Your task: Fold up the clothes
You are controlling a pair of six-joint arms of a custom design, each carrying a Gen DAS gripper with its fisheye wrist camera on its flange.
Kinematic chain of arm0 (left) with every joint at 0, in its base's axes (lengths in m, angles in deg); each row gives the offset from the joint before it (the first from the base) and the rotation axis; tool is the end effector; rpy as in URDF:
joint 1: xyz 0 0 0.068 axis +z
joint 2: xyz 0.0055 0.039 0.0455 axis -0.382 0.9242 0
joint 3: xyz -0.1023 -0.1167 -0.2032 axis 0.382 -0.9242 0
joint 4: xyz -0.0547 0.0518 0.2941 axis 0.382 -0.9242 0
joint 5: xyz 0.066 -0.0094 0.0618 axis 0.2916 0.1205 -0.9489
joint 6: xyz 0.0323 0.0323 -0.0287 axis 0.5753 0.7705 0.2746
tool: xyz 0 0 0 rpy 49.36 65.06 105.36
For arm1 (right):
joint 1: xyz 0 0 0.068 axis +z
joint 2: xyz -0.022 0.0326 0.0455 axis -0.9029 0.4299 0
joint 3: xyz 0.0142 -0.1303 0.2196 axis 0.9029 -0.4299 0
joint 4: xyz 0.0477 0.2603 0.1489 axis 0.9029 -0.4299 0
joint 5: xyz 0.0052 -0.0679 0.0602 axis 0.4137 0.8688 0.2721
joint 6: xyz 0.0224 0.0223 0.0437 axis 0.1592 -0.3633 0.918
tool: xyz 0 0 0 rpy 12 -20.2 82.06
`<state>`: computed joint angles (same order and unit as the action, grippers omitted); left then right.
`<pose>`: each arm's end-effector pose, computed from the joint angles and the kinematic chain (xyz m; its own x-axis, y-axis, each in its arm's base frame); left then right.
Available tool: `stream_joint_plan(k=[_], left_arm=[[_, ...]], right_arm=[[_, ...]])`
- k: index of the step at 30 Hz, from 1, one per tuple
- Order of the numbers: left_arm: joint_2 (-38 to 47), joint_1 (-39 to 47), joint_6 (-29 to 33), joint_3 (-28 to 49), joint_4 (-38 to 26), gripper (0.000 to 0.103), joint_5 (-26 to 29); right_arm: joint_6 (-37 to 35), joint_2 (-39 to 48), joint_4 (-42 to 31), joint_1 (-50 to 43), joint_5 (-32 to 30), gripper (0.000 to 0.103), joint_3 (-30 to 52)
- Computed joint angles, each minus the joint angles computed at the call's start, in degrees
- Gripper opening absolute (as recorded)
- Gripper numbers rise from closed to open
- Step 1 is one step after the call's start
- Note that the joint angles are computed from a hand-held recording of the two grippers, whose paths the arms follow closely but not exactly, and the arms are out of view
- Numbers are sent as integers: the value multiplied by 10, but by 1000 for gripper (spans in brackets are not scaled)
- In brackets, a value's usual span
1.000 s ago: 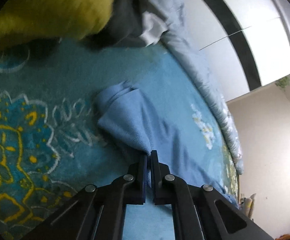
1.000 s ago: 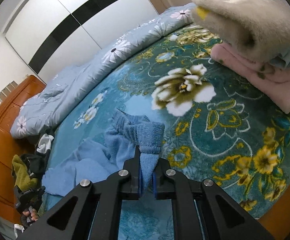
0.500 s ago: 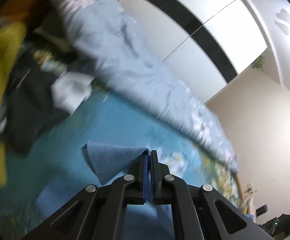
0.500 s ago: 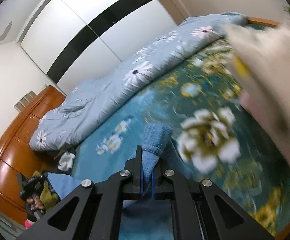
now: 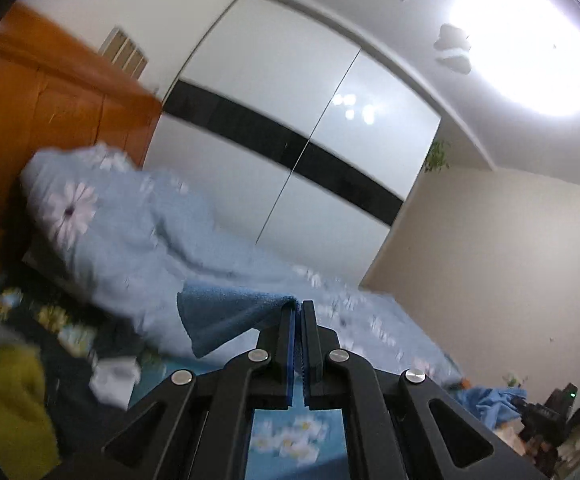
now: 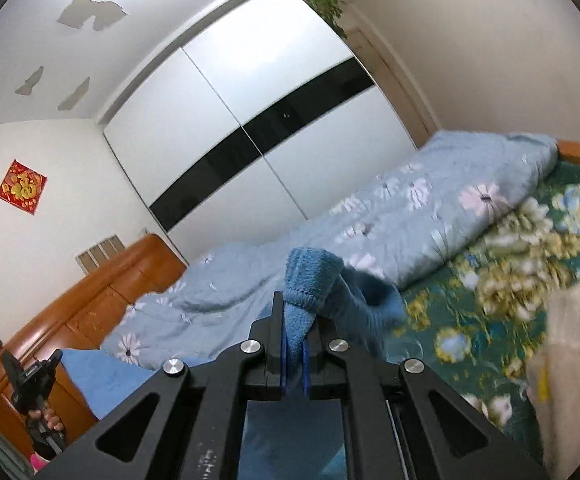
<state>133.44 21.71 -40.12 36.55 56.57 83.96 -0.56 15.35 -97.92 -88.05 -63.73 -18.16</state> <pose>0.2723 0.2242 0.3141 -0.2895 -0.4412 -0.8494 0.0810 0.8729 -0.4811 0.3355 -0.1179 0.2952 -0.4725 0.4216 -0.7739 -0.1943 0.8067 0.5581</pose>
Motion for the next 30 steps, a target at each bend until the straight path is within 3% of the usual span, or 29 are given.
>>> stream_joint_plan(k=[4, 9, 14, 18, 22, 27, 29, 30], left_arm=[[-13, 55, 134, -100, -107, 3, 50], [41, 143, 327, -217, -208, 3, 45], [183, 223, 409, -236, -248, 2, -5], [220, 287, 478, -246, -287, 2, -15], [182, 296, 504, -286, -258, 3, -51], [183, 285, 482, -315, -196, 3, -97], [199, 286, 476, -309, -195, 3, -99], [199, 286, 476, -308, -197, 3, -101]], right_arm=[[-117, -6, -73, -31, 14, 5, -77], [-219, 17, -130, -100, 2, 5, -152], [-340, 51, -189, -181, -20, 5, -205], [-406, 67, -213, -242, -37, 5, -238], [-437, 101, -202, -278, -31, 5, -261], [-451, 167, -190, -302, -2, 7, -265], [-458, 159, -197, -312, 0, 8, -268], [-456, 135, -196, -315, 3, 13, -278]])
